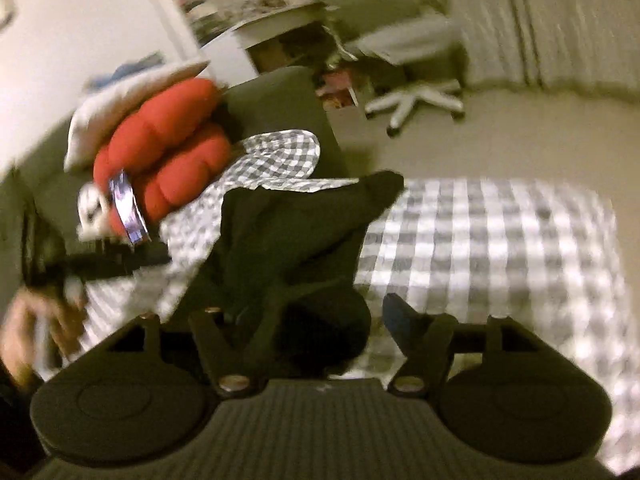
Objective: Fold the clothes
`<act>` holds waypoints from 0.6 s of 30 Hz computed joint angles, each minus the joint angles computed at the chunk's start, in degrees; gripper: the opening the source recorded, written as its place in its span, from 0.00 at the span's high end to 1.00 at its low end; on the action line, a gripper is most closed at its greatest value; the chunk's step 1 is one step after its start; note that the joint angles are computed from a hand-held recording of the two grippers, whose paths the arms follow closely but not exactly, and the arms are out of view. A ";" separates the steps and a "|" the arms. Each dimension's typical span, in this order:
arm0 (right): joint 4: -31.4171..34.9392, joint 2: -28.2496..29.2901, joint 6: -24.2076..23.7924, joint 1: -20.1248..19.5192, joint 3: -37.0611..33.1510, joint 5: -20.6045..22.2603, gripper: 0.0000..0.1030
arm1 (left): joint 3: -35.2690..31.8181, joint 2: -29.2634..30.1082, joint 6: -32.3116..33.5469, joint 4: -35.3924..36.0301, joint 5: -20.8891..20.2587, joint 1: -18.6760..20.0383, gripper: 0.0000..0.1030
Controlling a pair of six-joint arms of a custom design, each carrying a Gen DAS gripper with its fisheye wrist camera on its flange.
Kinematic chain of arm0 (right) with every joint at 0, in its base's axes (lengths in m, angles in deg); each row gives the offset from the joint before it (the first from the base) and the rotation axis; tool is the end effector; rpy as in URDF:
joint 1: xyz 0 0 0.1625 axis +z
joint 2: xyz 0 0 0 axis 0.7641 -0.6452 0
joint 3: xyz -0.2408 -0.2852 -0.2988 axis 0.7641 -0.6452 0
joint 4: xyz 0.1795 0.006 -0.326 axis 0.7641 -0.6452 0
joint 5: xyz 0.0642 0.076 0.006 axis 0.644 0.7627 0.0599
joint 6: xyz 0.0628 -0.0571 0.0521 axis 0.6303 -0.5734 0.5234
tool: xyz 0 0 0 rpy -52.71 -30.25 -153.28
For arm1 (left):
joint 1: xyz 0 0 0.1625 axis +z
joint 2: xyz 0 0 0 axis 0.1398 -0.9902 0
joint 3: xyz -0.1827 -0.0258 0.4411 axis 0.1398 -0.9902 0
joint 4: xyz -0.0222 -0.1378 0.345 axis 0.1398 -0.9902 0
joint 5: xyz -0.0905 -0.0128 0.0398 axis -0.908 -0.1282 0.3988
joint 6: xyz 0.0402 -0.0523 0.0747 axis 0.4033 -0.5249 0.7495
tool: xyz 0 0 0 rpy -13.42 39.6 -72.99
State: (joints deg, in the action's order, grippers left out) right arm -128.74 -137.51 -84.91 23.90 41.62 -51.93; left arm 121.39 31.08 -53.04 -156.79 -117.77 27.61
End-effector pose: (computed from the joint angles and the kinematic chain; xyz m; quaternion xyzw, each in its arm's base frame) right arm 0.0257 -0.4278 0.5398 0.1730 -0.9187 0.3392 0.1050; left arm -0.4145 -0.5171 0.0881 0.1305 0.9364 -0.3258 0.0065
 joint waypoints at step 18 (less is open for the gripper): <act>5.87 5.71 19.68 3.66 -3.77 -10.27 0.81 | -2.99 3.34 12.02 8.17 -2.85 -0.56 0.83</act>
